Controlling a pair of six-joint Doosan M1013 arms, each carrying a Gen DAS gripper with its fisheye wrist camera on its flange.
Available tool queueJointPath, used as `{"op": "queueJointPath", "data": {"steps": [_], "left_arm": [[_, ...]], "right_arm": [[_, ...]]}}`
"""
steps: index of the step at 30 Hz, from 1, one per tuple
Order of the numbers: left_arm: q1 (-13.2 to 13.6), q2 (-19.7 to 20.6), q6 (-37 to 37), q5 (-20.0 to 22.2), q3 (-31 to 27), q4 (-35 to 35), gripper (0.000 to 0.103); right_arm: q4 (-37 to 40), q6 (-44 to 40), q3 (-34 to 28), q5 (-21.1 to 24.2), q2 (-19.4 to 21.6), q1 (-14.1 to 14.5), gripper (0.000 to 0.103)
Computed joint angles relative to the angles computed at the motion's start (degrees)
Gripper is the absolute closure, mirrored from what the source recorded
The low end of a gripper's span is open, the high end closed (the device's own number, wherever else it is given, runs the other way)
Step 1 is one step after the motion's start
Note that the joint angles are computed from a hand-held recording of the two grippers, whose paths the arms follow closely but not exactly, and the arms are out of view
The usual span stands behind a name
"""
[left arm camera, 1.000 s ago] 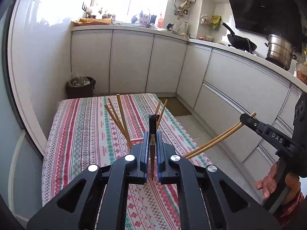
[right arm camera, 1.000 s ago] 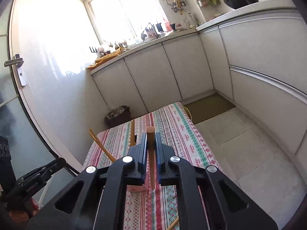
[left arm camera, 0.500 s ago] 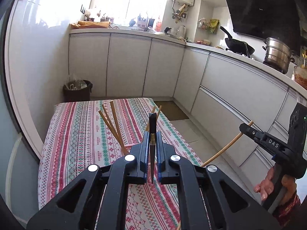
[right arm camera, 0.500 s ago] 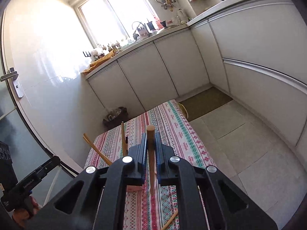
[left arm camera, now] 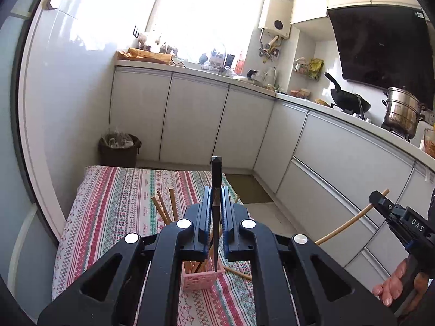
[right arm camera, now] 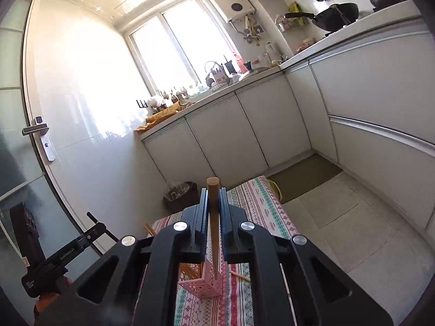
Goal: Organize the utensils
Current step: 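Carry both held sticks over the pink basket, then open both tools to drop the sticks into the basket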
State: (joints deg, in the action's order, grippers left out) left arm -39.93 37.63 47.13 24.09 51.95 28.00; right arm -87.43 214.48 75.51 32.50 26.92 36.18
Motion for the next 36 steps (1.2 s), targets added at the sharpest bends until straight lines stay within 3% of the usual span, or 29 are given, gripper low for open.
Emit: {"op": "queueJointPath", "data": {"steps": [5, 9, 11, 19, 26, 33, 36], "left_arm": [[0.2, 2.8, -3.6, 2.8, -4.0, 2.6, 0.097], [0.4, 6.9, 1.7, 9.9, -10.1, -2.6, 0.096], [0.5, 7.8, 3.2, 12.2, -11.3, -4.6, 0.090], [0.5, 3.2, -7.4, 5.5, -3.7, 4.4, 0.075], [1.0, 1.9, -10.6, 7.6, -1.3, 7.1, 0.074], [1.6, 0.9, -11.4, 8.1, 0.2, 7.4, 0.074], [1.7, 0.6, -11.3, 8.2, 0.6, 7.5, 0.073]], "right_arm": [[-1.4, 2.9, 0.7, -0.9, -0.5, -0.6, 0.095], [-0.2, 3.5, 1.0, -2.4, -0.4, -1.2, 0.095], [-0.1, 3.8, 0.9, -2.8, -0.4, -1.4, 0.095], [0.3, 2.2, -2.5, -3.9, 1.5, -1.5, 0.095], [7.8, -10.0, -10.6, -5.1, 6.3, -1.4, 0.095], [25.5, -27.3, -17.3, -5.8, 11.6, -1.8, 0.095], [32.0, -33.2, -19.0, -5.5, 12.9, -2.0, 0.090]]}}
